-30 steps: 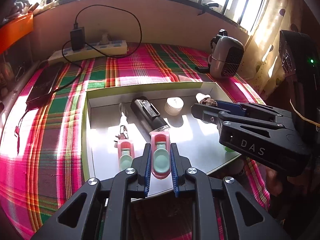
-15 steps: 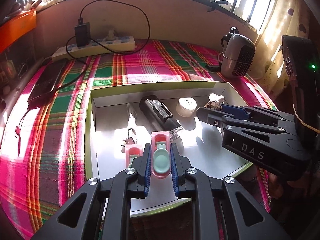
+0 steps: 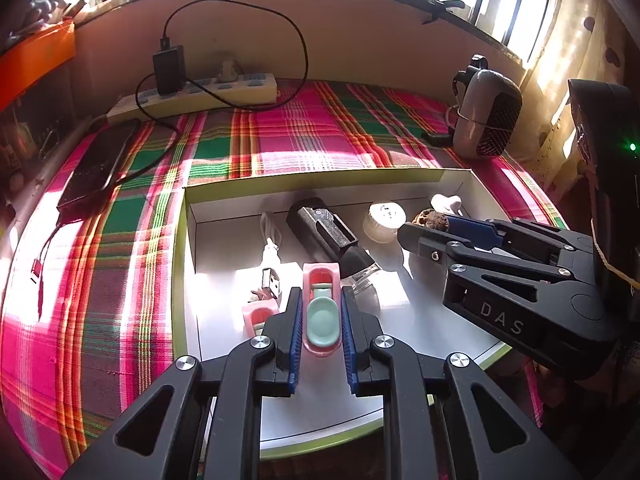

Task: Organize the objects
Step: 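Carry the clip and the walnut into the box with both tools, then open both tools to release the clip and walnut inside the box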

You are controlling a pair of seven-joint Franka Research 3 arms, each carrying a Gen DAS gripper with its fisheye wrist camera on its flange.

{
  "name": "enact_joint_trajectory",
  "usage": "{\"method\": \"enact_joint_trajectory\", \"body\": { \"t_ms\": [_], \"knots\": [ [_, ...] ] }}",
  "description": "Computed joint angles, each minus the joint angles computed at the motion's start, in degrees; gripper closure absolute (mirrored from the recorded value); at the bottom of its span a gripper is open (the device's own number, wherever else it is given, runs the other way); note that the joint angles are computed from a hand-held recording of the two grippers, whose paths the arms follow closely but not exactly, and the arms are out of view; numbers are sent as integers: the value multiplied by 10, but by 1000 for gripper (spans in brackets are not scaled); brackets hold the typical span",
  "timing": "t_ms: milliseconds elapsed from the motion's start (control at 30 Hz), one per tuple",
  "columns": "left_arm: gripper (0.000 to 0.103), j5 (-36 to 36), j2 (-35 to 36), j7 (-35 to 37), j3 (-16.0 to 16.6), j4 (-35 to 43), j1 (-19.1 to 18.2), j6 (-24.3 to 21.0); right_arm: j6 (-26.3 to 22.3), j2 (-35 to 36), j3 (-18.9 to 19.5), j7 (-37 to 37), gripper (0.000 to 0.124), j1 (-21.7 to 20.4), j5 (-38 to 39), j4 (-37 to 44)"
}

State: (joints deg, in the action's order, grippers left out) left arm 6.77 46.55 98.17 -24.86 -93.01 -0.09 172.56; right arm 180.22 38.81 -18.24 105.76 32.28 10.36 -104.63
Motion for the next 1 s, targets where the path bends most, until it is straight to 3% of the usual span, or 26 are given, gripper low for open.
{"method": "enact_joint_trajectory", "body": {
  "t_ms": [567, 1000],
  "knots": [
    [87, 14, 3, -20, 24, 12, -22, 1, -1, 12, 2, 0, 91, -4, 1, 13],
    [87, 16, 6, -24, 27, 18, -26, -4, -5, 18, -26, 14, 91, 22, -3, 14]
  ]
}}
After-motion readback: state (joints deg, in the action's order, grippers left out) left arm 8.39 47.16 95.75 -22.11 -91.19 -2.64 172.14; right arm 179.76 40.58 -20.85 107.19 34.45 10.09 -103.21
